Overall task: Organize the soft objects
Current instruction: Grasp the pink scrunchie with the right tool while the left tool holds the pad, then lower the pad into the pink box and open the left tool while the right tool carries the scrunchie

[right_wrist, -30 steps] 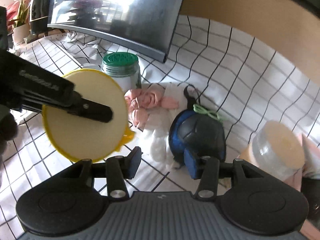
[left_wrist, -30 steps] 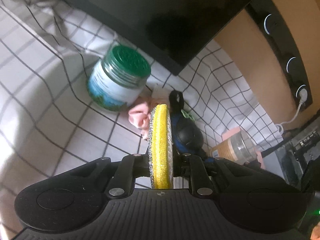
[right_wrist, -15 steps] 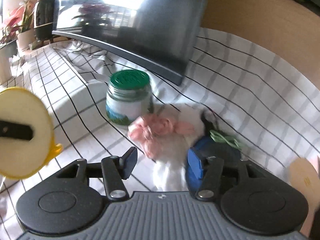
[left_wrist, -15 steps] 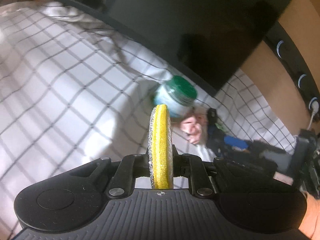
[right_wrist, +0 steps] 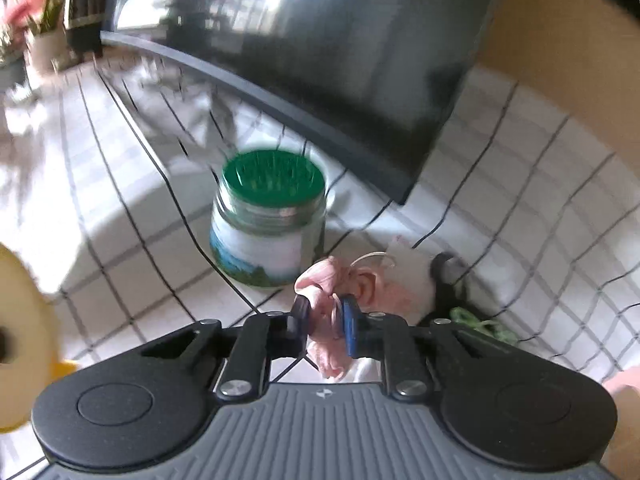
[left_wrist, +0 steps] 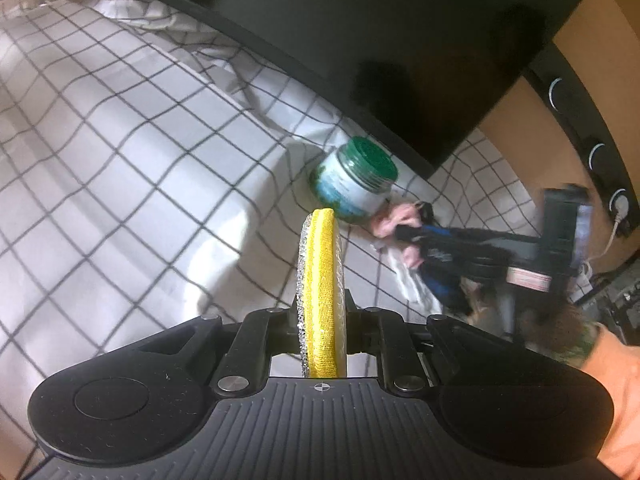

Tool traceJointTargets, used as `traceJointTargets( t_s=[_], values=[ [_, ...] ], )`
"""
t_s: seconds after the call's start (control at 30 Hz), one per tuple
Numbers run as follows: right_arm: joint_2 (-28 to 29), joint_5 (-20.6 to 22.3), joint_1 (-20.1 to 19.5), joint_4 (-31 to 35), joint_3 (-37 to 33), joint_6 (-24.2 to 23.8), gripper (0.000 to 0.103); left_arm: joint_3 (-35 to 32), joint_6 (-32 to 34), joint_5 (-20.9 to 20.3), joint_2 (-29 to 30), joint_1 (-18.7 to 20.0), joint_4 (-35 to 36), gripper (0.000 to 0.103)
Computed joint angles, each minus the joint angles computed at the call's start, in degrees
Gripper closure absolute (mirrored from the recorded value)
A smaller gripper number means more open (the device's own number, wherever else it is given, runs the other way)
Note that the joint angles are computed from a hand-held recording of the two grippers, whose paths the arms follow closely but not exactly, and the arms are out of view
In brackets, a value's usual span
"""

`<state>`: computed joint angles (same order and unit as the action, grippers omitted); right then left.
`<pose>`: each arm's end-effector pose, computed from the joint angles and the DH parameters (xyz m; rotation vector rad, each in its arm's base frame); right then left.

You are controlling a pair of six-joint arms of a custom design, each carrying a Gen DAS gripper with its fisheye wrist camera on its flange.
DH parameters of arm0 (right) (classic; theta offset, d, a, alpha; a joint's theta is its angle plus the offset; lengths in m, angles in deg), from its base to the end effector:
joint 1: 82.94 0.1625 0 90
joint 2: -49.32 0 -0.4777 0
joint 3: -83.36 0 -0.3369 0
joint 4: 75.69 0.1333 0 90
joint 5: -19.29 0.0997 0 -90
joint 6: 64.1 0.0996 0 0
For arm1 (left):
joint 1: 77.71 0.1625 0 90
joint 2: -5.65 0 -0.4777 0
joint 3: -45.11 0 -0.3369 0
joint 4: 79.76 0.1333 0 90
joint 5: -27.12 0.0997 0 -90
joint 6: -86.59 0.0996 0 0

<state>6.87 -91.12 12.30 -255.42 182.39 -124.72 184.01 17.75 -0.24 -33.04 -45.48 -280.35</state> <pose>0.1596 -0.6607 0.1801 1.2606 -2.1956 0.4548 -0.2366 -0.4113 0.1025 -0.3674 2.4017 -1.4178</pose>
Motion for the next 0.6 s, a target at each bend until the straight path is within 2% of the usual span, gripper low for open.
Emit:
traceJointTargets(
  t_s=[0.17, 0.27, 0.43, 0.6],
  values=[
    [-9.87, 5.81, -0.24, 2.53, 6.05, 1.36, 0.088, -4.21, 9.92, -3.76, 2.08, 1.19, -4.94, 0.085],
    [-15.64, 7.19, -1.11, 2.79, 10.25, 1.14, 0.088, -7.66, 15.13, -7.32, 3.71, 1.73, -6.28, 0.085],
    [-23.25, 4.63, -4.01, 0.57, 16.52, 0.73, 0.088, -13.81, 22.03, -15.29, 6.87, 2.8, -5.61, 0.085],
    [-29.51, 0.35, -8.03, -1.28, 20.59, 3.3, 0.088, -21.17, 27.39, -24.42, 9.68, 4.21, -0.28, 0.085]
  ],
)
